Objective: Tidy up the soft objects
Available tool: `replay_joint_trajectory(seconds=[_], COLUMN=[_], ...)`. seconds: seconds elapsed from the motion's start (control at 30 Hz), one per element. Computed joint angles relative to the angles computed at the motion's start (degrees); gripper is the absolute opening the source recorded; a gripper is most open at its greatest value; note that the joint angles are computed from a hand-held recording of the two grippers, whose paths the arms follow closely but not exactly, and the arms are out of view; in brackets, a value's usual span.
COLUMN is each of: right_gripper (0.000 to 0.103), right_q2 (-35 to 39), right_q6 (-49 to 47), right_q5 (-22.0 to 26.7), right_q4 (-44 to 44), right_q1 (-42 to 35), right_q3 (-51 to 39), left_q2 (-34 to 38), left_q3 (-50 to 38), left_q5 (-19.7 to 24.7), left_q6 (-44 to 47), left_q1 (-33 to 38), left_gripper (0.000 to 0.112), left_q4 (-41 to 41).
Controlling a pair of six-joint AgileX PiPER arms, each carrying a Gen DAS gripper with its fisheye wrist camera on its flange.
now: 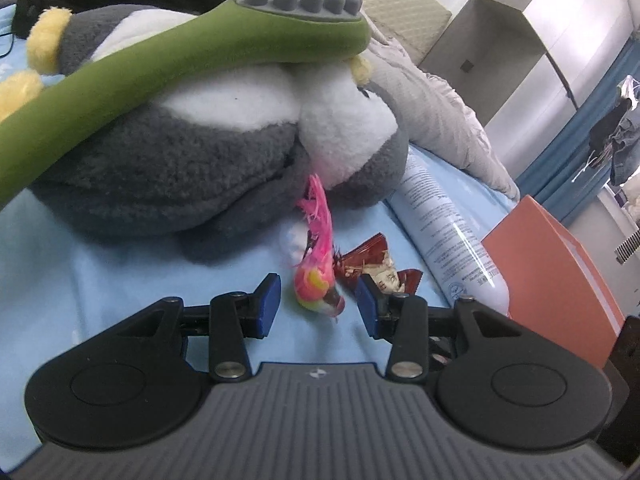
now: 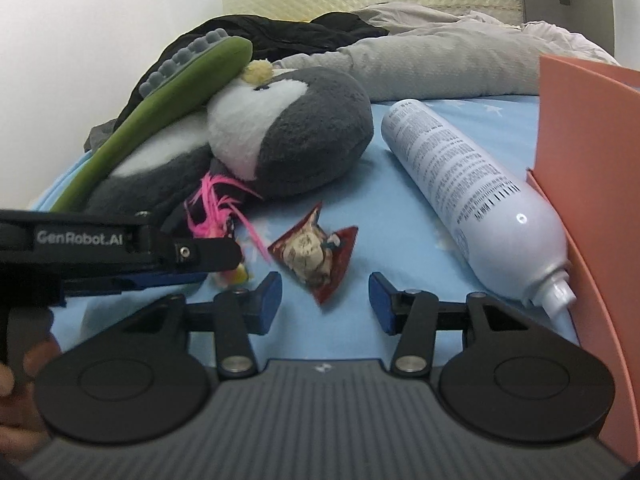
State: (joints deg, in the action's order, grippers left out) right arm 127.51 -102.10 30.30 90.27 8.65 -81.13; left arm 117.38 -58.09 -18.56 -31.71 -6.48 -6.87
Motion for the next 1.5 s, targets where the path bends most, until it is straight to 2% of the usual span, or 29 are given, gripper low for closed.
replay_joint_trajectory(seconds=[0.2,0.27,0.3,0.4,0.5,0.63,0.77,0.87,0.93,1.03,1.2,1.3,1.37,1.47,1.5], right_gripper=[0.051,0.048,0.042,0.033,0.030,0.029,0.028,0.028,0.028,0.028,0.028,0.028,0.028,0.028,0.028], right_q2=[1.32,1.55,1.61,1.22,-0.25,-2.69,-6.61,-10.00,-12.42,-15.90,-20.87,-24.13,-26.32,-29.93,-31.16], right_q6=[3.65,2.20,1.42,1.31,-1.91,-1.22,-3.61,-3.24,-3.06,-2.39,-1.55,1.59,2.53,5.48,5.89], right_q5=[-3.46,-2.69,-2.35,-3.59,-3.31,-3.24,-3.27,-3.40,-3.36,-2.90,-2.46,-1.97,-2.10,-1.03,-0.53], right_q4=[-5.10,-4.35,-3.72,-3.69,-0.81,-1.42,0.60,0.49,0.44,0.29,-0.33,-3.93,-6.05,-10.28,-11.30], right_q1=[2.33,2.41,2.39,2.87,2.49,1.79,0.83,0.25,-0.16,-0.83,-1.85,-3.26,-3.93,-5.70,-6.33], right_q3=[-3.10,-3.35,-3.33,-3.01,-0.88,2.14,7.39,11.43,14.35,18.39,23.24,26.01,28.16,31.13,32.10], left_q2=[0.65,0.77,0.80,-0.02,-1.01,-3.53,-7.21,-10.18,-12.01,-15.27,-20.29,-22.44,-23.78,-26.07,-26.67], left_q3=[-0.87,-0.70,-0.68,0.24,0.98,3.18,6.74,9.06,9.96,12.00,15.06,16.39,17.80,19.24,19.72], left_q5=[0.62,0.21,0.43,0.41,0.44,-0.03,-0.44,0.17,0.78,1.54,1.66,0.49,0.34,-1.16,-1.31], left_q6=[-1.02,1.03,2.66,6.45,11.65,18.60,20.35,24.36,30.36,33.23,43.75,53.78,54.62,62.44,62.97], left_q1=[0.56,0.27,0.05,-0.65,-1.73,-3.70,-5.16,-6.77,-8.04,-9.31,-12.94,-16.59,-18.52,-22.38,-23.29], left_gripper=[0.046,0.041,0.034,0.029,0.027,0.027,0.027,0.027,0.027,0.027,0.027,0.027,0.027,0.027,0.027], left_q4=[1.94,0.33,-1.01,-4.95,-10.61,-17.78,-21.19,-26.21,-32.85,-36.20,-48.38,-60.53,-63.06,-72.94,-74.01])
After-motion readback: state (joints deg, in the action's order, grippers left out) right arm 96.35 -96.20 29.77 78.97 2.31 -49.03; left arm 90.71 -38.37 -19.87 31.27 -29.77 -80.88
